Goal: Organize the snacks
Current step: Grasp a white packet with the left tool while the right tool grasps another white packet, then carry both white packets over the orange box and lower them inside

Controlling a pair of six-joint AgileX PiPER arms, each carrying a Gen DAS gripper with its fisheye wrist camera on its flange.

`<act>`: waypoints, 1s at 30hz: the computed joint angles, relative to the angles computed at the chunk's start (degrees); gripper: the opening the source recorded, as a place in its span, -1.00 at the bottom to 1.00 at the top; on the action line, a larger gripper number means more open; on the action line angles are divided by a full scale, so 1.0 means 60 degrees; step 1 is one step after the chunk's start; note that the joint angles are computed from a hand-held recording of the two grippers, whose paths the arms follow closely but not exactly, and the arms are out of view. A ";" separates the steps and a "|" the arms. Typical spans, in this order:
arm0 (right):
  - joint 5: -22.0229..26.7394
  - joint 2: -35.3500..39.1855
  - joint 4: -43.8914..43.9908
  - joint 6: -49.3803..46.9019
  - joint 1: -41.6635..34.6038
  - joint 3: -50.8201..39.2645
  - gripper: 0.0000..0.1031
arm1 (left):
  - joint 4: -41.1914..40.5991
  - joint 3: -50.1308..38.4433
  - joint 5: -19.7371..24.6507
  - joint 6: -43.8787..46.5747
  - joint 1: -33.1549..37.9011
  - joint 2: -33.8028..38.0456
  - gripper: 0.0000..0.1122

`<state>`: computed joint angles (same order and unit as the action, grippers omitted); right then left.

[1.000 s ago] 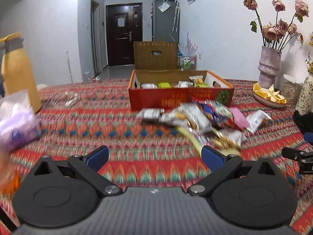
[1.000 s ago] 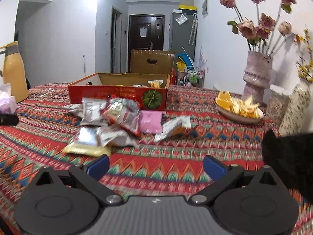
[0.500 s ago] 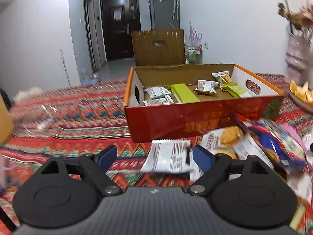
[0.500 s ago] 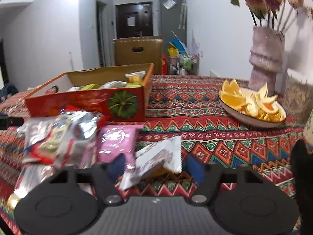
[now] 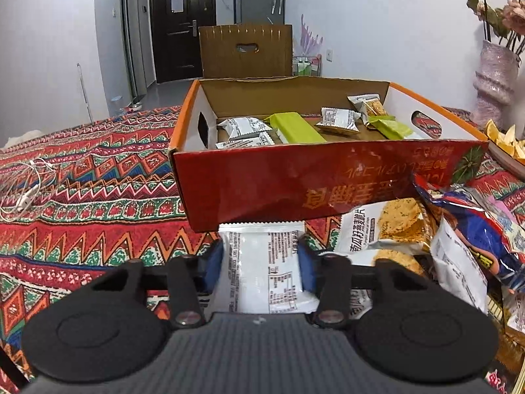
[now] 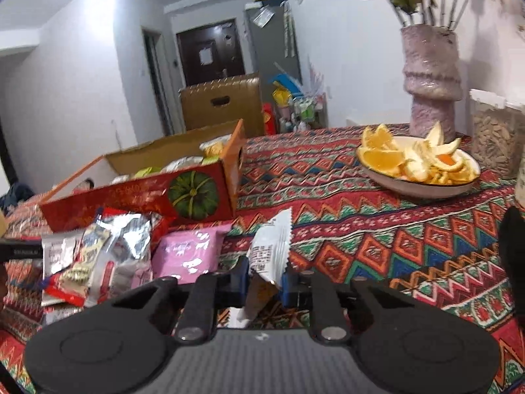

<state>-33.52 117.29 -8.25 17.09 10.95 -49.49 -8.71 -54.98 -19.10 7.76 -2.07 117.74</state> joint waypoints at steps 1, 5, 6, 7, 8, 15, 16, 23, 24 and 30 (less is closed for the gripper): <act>-0.0139 -0.0035 0.0141 -0.0130 -0.0004 0.0105 -0.67 | -0.0384 0.0032 0.0095 0.0361 -0.0046 -0.0087 -0.26; -0.0498 -0.0121 0.0526 -0.0472 0.0012 0.0368 -0.67 | -0.2694 0.0774 -0.0202 0.2017 -0.0360 -0.0914 -0.26; -0.0578 -0.0135 0.0620 -0.0545 0.0014 0.0413 -0.67 | -0.2468 0.1248 -0.0417 0.1657 -0.0395 -0.1360 -0.26; -0.0658 -0.0151 0.0791 -0.0711 0.0048 0.0475 -0.68 | -0.2568 0.1673 -0.0543 0.1558 -0.0456 -0.1813 -0.26; -0.0774 -0.0177 0.1069 -0.0975 0.0101 0.0556 -0.68 | -0.2709 0.2047 -0.0630 0.1518 -0.0512 -0.2224 -0.26; -0.1836 -0.1148 0.3171 -0.2647 0.0762 0.2010 -0.68 | -0.4909 0.5583 -0.1719 0.1706 -0.2066 -0.5722 -0.26; -0.2004 -0.1413 0.3274 -0.2695 0.0886 0.2361 -0.68 | -0.5331 0.5923 -0.1737 0.1910 -0.2290 -0.6150 -0.26; -0.2352 -0.3356 0.3604 -0.2194 0.2251 0.4770 -0.68 | -0.9452 0.7872 -0.2332 0.4063 -0.4937 -0.8737 -0.26; -0.2311 -0.3531 0.3786 -0.2199 0.2593 0.4993 -0.68 | -0.9666 0.8067 -0.2400 0.4160 -0.5187 -0.8957 -0.26; -0.1970 -0.4225 0.5233 -0.3047 0.4242 0.5486 -0.68 | -1.1745 0.8551 -0.3373 0.5217 -0.7256 -1.0251 -0.26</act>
